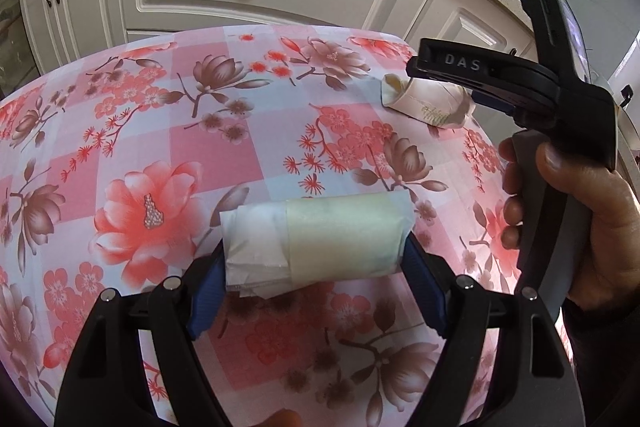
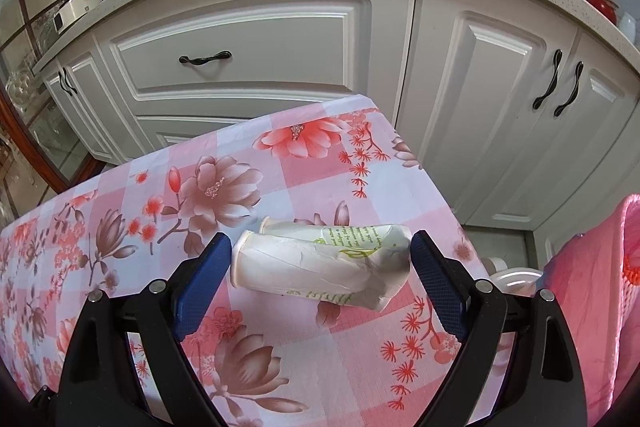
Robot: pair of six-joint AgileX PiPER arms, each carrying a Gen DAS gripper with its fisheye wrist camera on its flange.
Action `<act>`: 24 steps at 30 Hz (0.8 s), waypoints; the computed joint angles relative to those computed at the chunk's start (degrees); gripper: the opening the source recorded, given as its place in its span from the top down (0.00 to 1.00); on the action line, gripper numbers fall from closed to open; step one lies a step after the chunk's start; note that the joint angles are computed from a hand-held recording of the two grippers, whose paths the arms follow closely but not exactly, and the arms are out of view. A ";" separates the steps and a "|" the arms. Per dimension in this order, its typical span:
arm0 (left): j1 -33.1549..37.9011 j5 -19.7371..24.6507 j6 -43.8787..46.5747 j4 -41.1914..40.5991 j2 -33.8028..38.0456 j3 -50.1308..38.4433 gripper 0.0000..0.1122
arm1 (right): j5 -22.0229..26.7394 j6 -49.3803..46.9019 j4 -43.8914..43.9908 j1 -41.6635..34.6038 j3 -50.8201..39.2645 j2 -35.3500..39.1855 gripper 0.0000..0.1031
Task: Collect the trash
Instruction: 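Grasp a white wrapped packet with the left tool while the right tool grasps the printed packet, then carry both white packets over the pink bin and open both tools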
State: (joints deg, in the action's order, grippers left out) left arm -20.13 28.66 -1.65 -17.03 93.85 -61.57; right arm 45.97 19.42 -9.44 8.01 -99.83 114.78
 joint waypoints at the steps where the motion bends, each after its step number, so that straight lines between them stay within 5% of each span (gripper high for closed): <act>1: -0.11 -0.04 -0.03 0.04 -0.11 0.10 0.32 | 0.31 -0.60 0.71 -0.21 -0.28 0.04 0.17; 14: -0.13 -0.48 -0.31 -0.32 -0.42 0.90 0.32 | -1.08 1.74 -1.61 0.51 0.78 0.19 0.15; 17: -0.04 -0.42 0.01 -0.80 -0.51 0.94 0.32 | 2.53 -3.43 5.66 -0.83 -0.65 2.97 0.22; 20: 0.21 -0.66 0.27 -0.92 -1.20 1.63 0.32 | -3.65 -0.96 1.20 -0.19 5.86 -0.74 0.23; 24: 1.15 -0.81 0.67 -1.38 -1.70 2.51 0.32 | -4.69 -3.59 3.34 -1.13 8.13 -2.79 0.23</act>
